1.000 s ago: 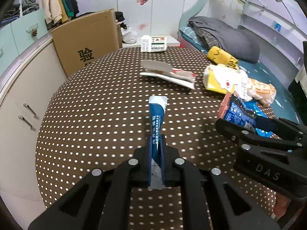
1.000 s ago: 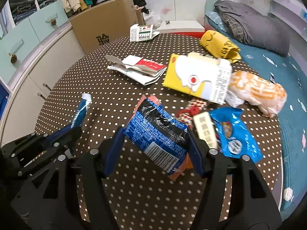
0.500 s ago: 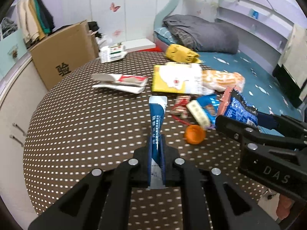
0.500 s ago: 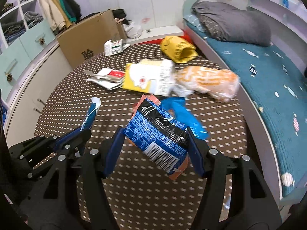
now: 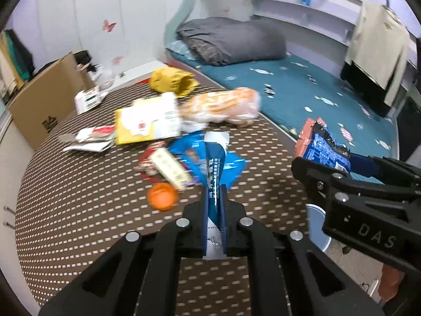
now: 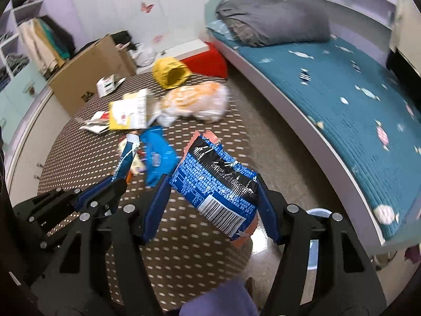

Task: Collect trash
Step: 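Carry the blue snack bag with the right tool while the left tool holds the toothpaste tube, then open the right tool over the bucket to drop the snack bag while the left tool drops the toothpaste tube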

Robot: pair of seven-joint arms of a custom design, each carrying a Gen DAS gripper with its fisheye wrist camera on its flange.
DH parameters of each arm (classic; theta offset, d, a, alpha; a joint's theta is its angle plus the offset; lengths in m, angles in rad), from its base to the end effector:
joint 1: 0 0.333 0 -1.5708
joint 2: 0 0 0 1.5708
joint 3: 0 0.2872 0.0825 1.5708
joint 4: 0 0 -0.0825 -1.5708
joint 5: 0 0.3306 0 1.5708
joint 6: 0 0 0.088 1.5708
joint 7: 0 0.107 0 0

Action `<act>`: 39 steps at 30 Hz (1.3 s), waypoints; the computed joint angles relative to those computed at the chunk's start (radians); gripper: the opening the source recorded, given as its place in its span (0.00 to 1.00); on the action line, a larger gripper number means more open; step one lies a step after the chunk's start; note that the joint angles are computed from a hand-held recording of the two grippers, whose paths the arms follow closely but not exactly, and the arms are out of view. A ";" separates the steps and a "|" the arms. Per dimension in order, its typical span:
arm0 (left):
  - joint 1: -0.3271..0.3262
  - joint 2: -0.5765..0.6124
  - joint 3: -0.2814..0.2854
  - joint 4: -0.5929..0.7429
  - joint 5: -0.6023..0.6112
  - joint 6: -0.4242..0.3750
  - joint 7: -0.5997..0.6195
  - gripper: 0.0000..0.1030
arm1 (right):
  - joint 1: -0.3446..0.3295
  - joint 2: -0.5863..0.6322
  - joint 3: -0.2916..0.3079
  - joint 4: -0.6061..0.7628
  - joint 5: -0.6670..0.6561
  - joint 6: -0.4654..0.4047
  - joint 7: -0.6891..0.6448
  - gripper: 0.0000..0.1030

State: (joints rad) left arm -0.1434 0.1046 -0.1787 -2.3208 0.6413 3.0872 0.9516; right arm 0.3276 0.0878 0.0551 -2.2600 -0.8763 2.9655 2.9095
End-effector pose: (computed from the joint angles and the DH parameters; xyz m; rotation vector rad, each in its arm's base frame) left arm 0.4726 -0.2081 0.3755 -1.5381 2.1405 -0.7323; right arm 0.4607 0.2413 0.3855 -1.6491 1.8924 -0.4653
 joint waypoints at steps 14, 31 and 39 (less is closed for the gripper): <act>-0.129 0.102 -0.066 0.139 0.019 -0.062 0.015 0.08 | -0.161 -0.223 -0.014 -0.262 -0.196 0.015 0.240 0.61; -0.303 0.299 -0.128 0.361 -0.011 -0.216 0.103 0.08 | -0.397 -0.447 -0.012 -0.553 -0.349 0.034 0.411 0.61; -0.397 0.428 -0.135 0.507 -0.020 -0.330 0.142 0.09 | -0.508 -0.443 -0.047 -0.636 -0.490 0.076 0.541 0.61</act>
